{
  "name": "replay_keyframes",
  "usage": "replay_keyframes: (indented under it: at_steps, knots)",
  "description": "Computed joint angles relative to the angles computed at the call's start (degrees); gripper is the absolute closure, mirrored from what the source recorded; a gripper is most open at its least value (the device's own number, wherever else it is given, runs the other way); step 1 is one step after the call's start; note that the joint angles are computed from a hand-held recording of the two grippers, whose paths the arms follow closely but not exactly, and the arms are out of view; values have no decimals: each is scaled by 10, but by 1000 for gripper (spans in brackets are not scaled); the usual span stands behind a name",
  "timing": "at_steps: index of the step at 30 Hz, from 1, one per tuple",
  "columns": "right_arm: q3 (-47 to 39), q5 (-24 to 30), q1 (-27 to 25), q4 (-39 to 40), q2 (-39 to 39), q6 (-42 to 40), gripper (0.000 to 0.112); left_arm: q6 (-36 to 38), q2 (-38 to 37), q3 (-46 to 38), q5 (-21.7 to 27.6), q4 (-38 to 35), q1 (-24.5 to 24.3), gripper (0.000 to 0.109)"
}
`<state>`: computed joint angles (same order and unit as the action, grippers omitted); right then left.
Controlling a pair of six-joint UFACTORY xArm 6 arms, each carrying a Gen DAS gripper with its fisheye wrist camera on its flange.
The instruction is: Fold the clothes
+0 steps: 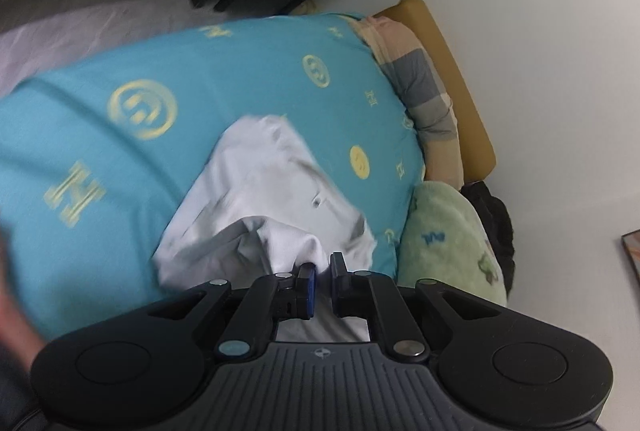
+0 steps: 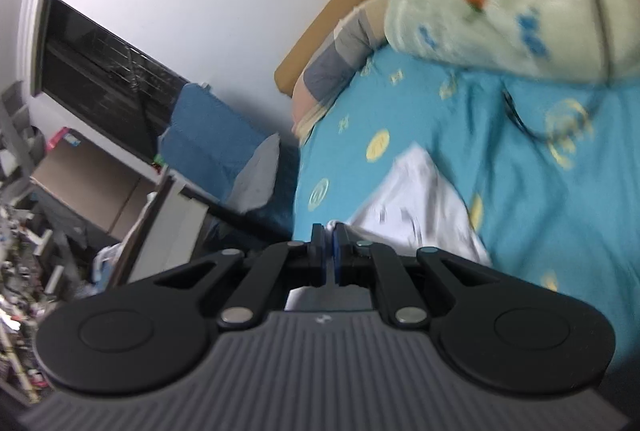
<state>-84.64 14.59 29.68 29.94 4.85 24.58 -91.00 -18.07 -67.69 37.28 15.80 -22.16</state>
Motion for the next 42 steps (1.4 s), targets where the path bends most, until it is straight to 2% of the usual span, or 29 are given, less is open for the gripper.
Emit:
replay_keyframes:
  at_steps: [3,6,10,13,15,18,20,22,24,27,28,29,30,31,33,37,38,39,41,42]
  knots:
    - [-133,35,-15,-103,118,95,105,108,105,-96,15,-40,39,100]
    - [-250,69,-27,-151,218,129,105,156,178,-150,1,-42,62,100]
    - [-336,76,-36,-120,305,82,105,226,242,-166,-67,-73,88,100]
    - [-395,95,-44,-83,362,38,105,308,280,-168,-109,-115,100,99]
    - [-452,136,-51,-67,403,30,104,354,298,-170,-117,-140,104,98]
    - [-547,198,-59,-50,463,18,102,408,319,-187,-103,-161,108,98]
    - [-565,212,-61,-18,473,-20,93,446,322,-191,-97,-173,108,93]
    - [-543,207,-60,42,457,-81,45,505,315,-186,-102,-204,107,87]
    - [-495,180,-55,100,423,-148,34,529,301,-177,-98,-208,105,84]
    - [-440,146,-48,149,381,-232,35,534,272,-149,-98,-198,104,78]
    - [-421,135,-47,161,369,-262,35,535,265,-142,-99,-197,104,68]
    - [-415,133,-47,164,365,-280,35,526,258,-135,-101,-188,103,42]
    - [-408,135,-49,164,361,-295,36,506,251,-128,-107,-155,102,30]
    - [-406,143,-51,153,360,-296,42,479,244,-121,-113,-116,102,23]
    - [-409,160,-54,126,364,-285,51,444,236,-120,-109,-48,100,23]
    - [-423,182,-58,113,380,-284,54,431,236,-117,-112,-26,102,23]
    - [-428,187,-59,109,384,-285,54,431,242,-119,-109,-18,102,25]
    - [-438,197,-59,106,391,-286,60,430,248,-120,-105,-6,102,27]
    - [-464,221,-59,85,408,-285,66,422,263,-124,-95,22,102,39]
    - [-477,232,-57,64,417,-281,72,425,267,-122,-91,19,103,42]
